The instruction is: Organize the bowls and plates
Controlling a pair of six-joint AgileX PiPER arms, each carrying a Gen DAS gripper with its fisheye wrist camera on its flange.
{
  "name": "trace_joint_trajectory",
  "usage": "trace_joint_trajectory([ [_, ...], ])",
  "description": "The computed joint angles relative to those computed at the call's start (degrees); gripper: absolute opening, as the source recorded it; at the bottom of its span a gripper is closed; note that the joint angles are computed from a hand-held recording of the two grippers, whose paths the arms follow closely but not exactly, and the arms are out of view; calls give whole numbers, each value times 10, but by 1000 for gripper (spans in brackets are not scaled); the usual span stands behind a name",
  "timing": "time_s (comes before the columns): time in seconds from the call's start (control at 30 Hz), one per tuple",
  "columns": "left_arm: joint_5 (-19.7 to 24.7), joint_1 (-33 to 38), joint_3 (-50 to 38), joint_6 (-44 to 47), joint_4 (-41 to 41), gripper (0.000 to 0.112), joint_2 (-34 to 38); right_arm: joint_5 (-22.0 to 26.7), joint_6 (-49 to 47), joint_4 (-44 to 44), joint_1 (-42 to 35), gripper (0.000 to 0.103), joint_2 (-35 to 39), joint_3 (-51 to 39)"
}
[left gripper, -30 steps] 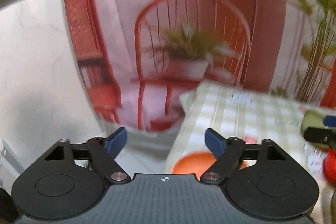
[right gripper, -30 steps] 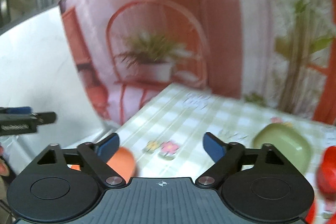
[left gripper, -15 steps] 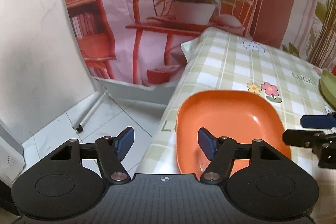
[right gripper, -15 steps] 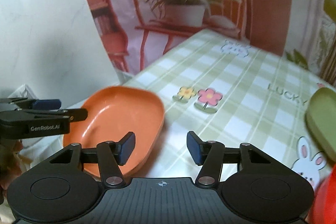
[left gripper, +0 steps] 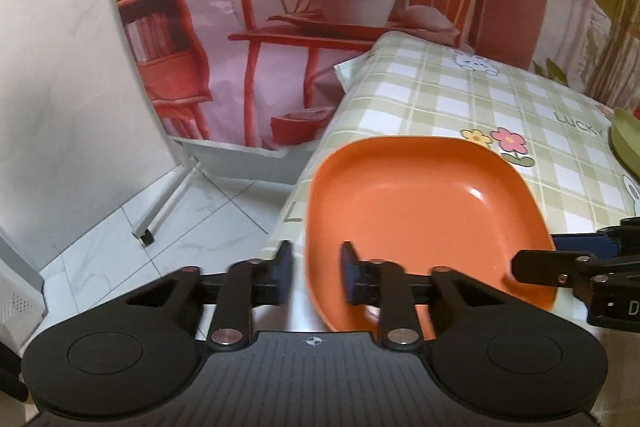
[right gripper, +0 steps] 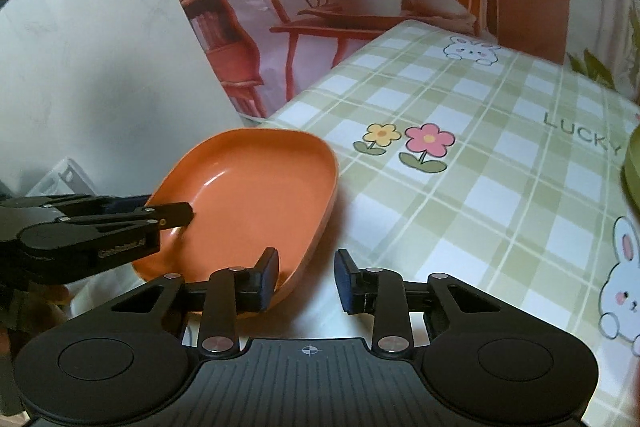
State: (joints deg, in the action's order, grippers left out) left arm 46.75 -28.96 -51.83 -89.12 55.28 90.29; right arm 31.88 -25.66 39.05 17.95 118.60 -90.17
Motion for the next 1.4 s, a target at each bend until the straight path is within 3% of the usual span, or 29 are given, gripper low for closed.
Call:
trace_joint_trajectory([
  [0.07, 13, -9, -9, -2, -2, 20, 8, -1, -4, 2, 1, 18, -3, 3],
  [0.33, 43, -43, -14, -41, 11, 20, 7, -22, 0, -3, -3, 17, -44, 52],
  [0.93, 140, -160, -112, -26, 16, 20, 43, -56, -43, 34, -65, 18, -174, 184],
  [1.4, 171, -231, -209, -16, 9, 20, 103, -33, -179, 141, -174, 18, -262, 275],
])
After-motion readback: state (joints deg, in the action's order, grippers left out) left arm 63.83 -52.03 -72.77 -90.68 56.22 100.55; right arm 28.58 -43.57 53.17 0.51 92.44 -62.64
